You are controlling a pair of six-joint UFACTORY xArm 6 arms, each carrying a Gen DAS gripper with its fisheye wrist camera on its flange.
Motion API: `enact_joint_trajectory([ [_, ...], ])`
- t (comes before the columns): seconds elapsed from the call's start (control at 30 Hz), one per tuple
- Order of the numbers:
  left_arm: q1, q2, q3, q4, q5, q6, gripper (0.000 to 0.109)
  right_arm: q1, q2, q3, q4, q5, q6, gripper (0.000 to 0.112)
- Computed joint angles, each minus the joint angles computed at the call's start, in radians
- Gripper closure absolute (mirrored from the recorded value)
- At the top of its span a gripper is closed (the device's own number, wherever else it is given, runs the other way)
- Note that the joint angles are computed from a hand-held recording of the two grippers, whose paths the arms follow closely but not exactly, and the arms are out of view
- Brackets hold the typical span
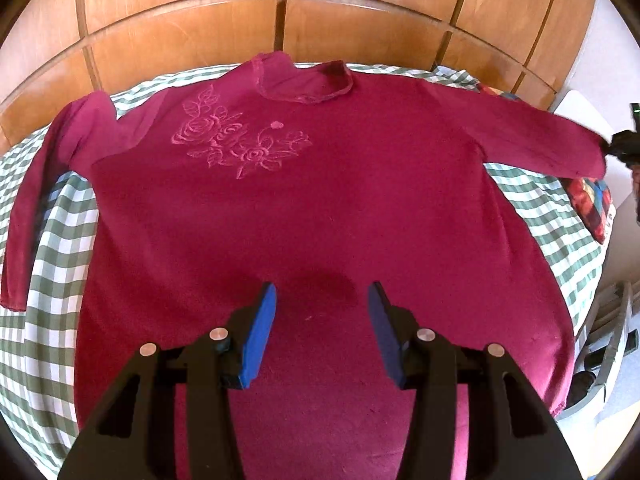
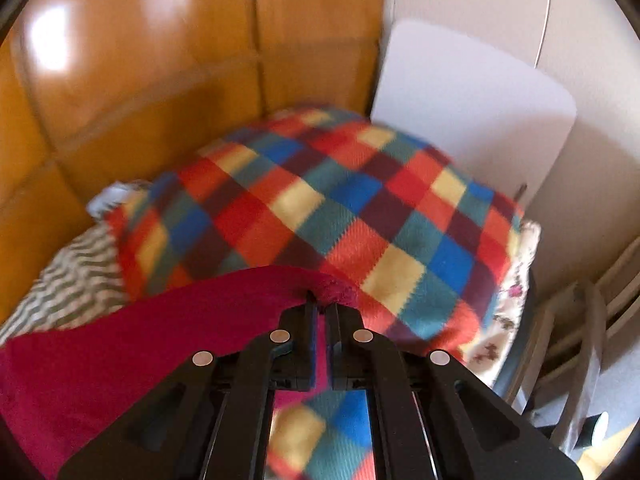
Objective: Fold small clothes
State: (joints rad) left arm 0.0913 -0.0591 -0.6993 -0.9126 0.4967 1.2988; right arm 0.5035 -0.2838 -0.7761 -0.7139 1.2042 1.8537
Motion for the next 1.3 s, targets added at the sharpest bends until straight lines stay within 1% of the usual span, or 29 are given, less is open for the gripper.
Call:
enact_joint_trajectory([
  [0.03,-0.001,0.008,-0.005,0.007,-0.005,-0.009,0.061,-0.028,-0.001,0.021,0.002,-0.048,0.007,0.110],
  [0.07,-0.004,0.016,-0.009,0.017,-0.013,-0.023,0.061,-0.044,-0.002,0.039,-0.007,-0.074,0.015,0.109],
  [0.1,-0.007,0.023,-0.013,0.025,-0.021,-0.032,0.061,-0.047,-0.007,0.050,-0.015,-0.070,0.038,0.096],
  [0.13,-0.010,0.028,-0.013,0.030,-0.032,-0.038,0.061,-0.043,-0.030,0.071,-0.024,-0.078,0.072,0.068],
  [0.17,-0.014,0.032,-0.015,0.032,-0.039,-0.041,0.061,-0.030,-0.060,0.094,-0.040,-0.086,0.117,0.055],
  [0.2,-0.016,0.034,-0.016,0.032,-0.043,-0.042,0.061,0.012,-0.110,0.131,-0.087,-0.082,0.205,0.047],
  [0.23,-0.018,0.036,-0.017,0.029,-0.048,-0.040,0.060,0.054,-0.143,0.153,-0.119,-0.072,0.257,0.047],
  [0.27,-0.021,0.039,-0.018,0.026,-0.051,-0.041,0.060,0.081,-0.166,0.167,-0.128,-0.072,0.275,0.047],
  [0.37,-0.027,0.049,-0.026,0.022,-0.050,-0.057,0.058,0.189,-0.246,0.249,-0.177,-0.134,0.439,0.047],
  [0.4,-0.029,0.052,-0.030,0.020,-0.048,-0.059,0.058,0.206,-0.256,0.267,-0.189,-0.157,0.487,0.047],
  [0.43,-0.032,0.055,-0.031,0.017,-0.051,-0.059,0.056,0.210,-0.263,0.297,-0.213,-0.218,0.550,0.047],
  [0.5,-0.043,0.059,-0.029,0.017,-0.063,-0.063,0.055,0.185,-0.234,0.316,-0.237,-0.309,0.600,0.047],
  [0.57,-0.050,0.059,-0.023,0.016,-0.072,-0.069,0.052,0.143,-0.188,0.308,-0.246,-0.356,0.611,0.057],
  [0.6,-0.052,0.056,-0.020,0.015,-0.075,-0.069,0.052,0.094,-0.166,0.310,-0.265,-0.414,0.623,0.067],
  [0.63,-0.052,0.048,-0.014,0.012,-0.074,-0.064,0.052,0.056,-0.140,0.300,-0.256,-0.436,0.601,0.084],
  [0.7,-0.047,0.035,-0.004,0.004,-0.074,-0.053,0.052,0.006,-0.083,0.263,-0.165,-0.416,0.509,0.101],
  [0.73,-0.044,0.031,0.000,0.001,-0.075,-0.052,0.051,-0.008,-0.073,0.255,-0.153,-0.407,0.489,0.106],
  [0.8,-0.029,0.023,0.006,-0.004,-0.072,-0.051,0.051,-0.020,-0.030,0.205,-0.100,-0.350,0.408,0.106],
  [0.9,0.009,0.017,0.005,-0.017,-0.053,-0.047,0.051,-0.004,0.042,0.127,-0.041,-0.279,0.322,0.106],
  [0.97,0.037,0.012,0.005,-0.029,-0.041,-0.038,0.051,0.014,0.064,0.092,-0.023,-0.233,0.288,0.102],
  [1.0,0.051,0.012,0.001,-0.031,-0.036,-0.036,0.051,0.029,0.066,0.074,-0.015,-0.207,0.276,0.092],
  [1.03,0.064,0.011,-0.002,-0.035,-0.033,-0.036,0.046,0.048,0.069,0.055,-0.011,-0.176,0.269,0.067],
  [1.07,0.083,0.010,-0.007,-0.053,-0.036,-0.030,0.041,0.076,0.072,0.031,-0.008,-0.130,0.265,0.053],
  [1.1,0.099,0.008,-0.011,-0.072,-0.040,-0.021,0.040,0.120,0.085,-0.006,-0.015,-0.049,0.273,0.040],
  [1.13,0.112,0.009,-0.015,-0.085,-0.040,-0.014,0.040,0.174,0.094,-0.039,-0.033,0.019,0.272,0.040],
  [1.17,0.131,0.013,-0.024,-0.094,-0.037,-0.013,0.040,0.198,0.103,-0.058,-0.040,0.045,0.258,0.040],
  [1.2,0.159,0.025,-0.040,-0.106,-0.042,-0.015,0.040,0.233,0.137,-0.105,-0.057,0.046,0.226,0.039],
  [1.23,0.178,0.037,-0.053,-0.114,-0.054,-0.018,0.040,0.250,0.158,-0.130,-0.069,0.038,0.212,0.037],
  [1.3,0.215,0.068,-0.082,-0.124,-0.092,-0.025,0.040,0.290,0.258,-0.233,-0.101,-0.010,0.148,0.035],
])
